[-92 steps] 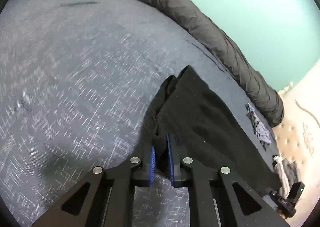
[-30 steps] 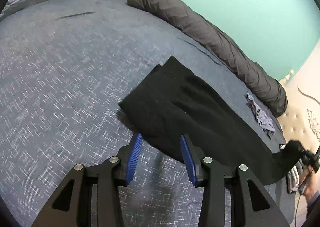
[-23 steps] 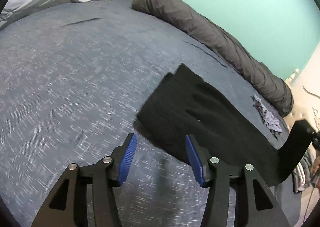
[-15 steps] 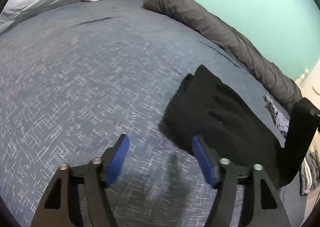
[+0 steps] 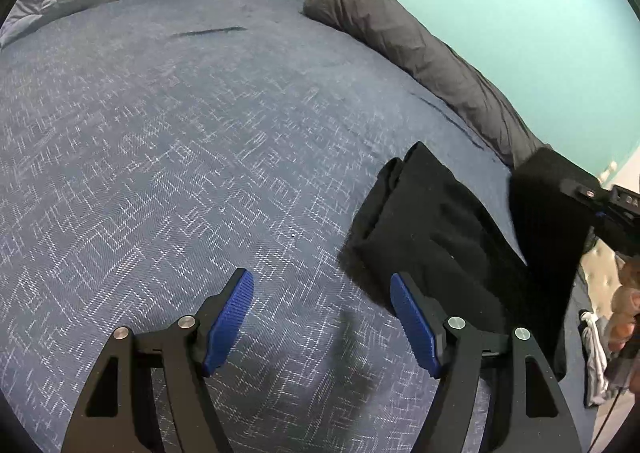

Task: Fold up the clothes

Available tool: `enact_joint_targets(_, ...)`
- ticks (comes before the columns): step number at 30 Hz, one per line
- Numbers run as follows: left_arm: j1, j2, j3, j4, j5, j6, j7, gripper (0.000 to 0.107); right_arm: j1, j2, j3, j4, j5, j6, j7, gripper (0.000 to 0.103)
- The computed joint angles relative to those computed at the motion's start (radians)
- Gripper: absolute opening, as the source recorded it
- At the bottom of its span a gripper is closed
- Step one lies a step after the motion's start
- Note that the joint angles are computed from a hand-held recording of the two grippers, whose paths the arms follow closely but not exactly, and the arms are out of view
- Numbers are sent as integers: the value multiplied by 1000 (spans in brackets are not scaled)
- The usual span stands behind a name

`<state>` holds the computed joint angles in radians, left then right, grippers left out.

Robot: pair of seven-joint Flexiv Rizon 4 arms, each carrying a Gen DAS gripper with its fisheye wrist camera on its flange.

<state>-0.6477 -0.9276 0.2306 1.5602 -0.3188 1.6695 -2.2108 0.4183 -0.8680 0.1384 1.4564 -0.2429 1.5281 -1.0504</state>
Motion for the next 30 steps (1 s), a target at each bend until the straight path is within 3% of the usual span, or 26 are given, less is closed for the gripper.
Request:
enact_joint_targets(7, 4, -4, -5, -7, 6, -6, 0, 75, -12, -94, 111, -121, 22, -109, -44, 8)
enact_joint_targets(11, 14, -6, -19, -7, 6, -1, 0, 75, -7, -110, 136, -155, 38, -187, -100, 19)
enact_joint_targets(13, 17, -6, -24, -9, 7, -3, 3, 75, -37, -108, 192, -143, 71, -163, -165, 30)
enact_joint_targets(15, 17, -7, -25, -11, 7, -4, 4, 75, -30, -89, 182, -118, 84, -128, -193, 40)
enact_joint_targets(21, 1, -5, -5, -8, 3, -5, -5, 76, -97, -49, 265, -64, 139, -40, -275, 41)
enact_joint_targets(30, 8, -2, -16, 1, -1, 8, -3, 77, -95, -5, 179, 27, 166, 44, -170, 41)
